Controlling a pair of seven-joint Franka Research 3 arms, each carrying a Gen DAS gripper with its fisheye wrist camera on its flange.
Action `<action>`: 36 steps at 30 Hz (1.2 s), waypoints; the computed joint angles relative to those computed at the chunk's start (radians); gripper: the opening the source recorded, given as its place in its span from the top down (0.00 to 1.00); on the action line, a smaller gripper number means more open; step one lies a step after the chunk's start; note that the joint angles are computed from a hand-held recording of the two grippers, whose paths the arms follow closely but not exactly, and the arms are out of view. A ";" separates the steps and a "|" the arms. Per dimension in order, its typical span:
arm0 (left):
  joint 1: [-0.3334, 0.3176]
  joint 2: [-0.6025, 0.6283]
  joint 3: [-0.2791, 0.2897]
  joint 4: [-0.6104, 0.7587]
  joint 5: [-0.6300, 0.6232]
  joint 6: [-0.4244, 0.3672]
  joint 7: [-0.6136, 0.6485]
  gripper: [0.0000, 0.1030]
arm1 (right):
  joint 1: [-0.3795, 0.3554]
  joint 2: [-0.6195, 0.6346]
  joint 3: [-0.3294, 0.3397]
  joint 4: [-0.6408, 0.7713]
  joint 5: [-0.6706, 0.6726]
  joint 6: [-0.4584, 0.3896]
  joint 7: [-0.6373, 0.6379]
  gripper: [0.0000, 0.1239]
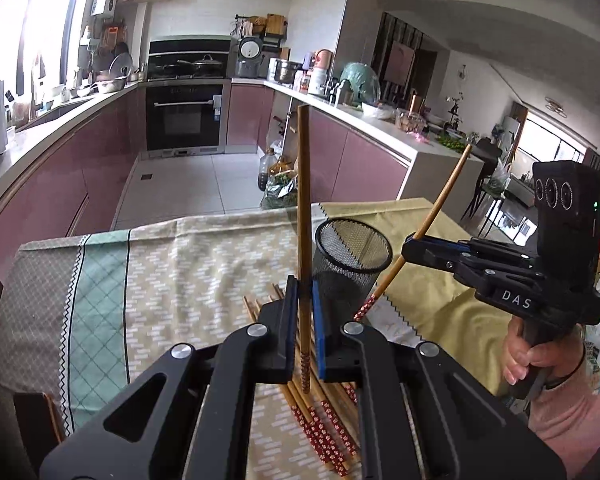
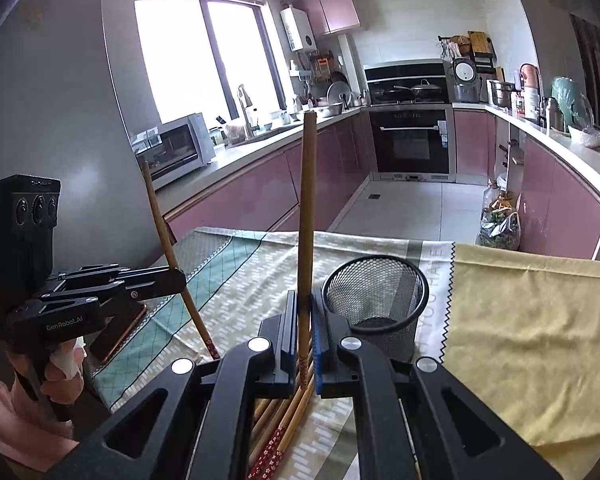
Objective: Organize utensils
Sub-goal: 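Lift the chopstick upright with the right gripper over the mesh cup, then lower the chopstick into the mesh cup and open the right gripper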
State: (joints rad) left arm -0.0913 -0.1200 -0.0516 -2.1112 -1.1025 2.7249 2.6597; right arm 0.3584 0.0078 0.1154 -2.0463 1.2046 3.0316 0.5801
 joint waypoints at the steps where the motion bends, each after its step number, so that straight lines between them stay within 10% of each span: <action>1: -0.002 0.001 0.003 0.013 -0.020 -0.009 0.011 0.93 | -0.001 0.002 0.000 0.012 0.009 0.004 -0.012 0.96; 20: -0.002 0.158 -0.101 0.290 0.003 0.043 -0.079 0.93 | -0.058 0.063 -0.009 0.189 0.103 0.034 -0.157 0.96; 36: 0.087 0.373 -0.211 0.387 0.382 -0.019 -0.362 0.92 | -0.102 0.201 -0.026 0.220 -0.558 -0.126 0.483 0.95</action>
State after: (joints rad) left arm -0.0042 0.2525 -0.2630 -1.7238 -0.7205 2.7057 2.2979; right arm 0.2566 0.2093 0.0898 -1.8263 0.6461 2.9060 1.0629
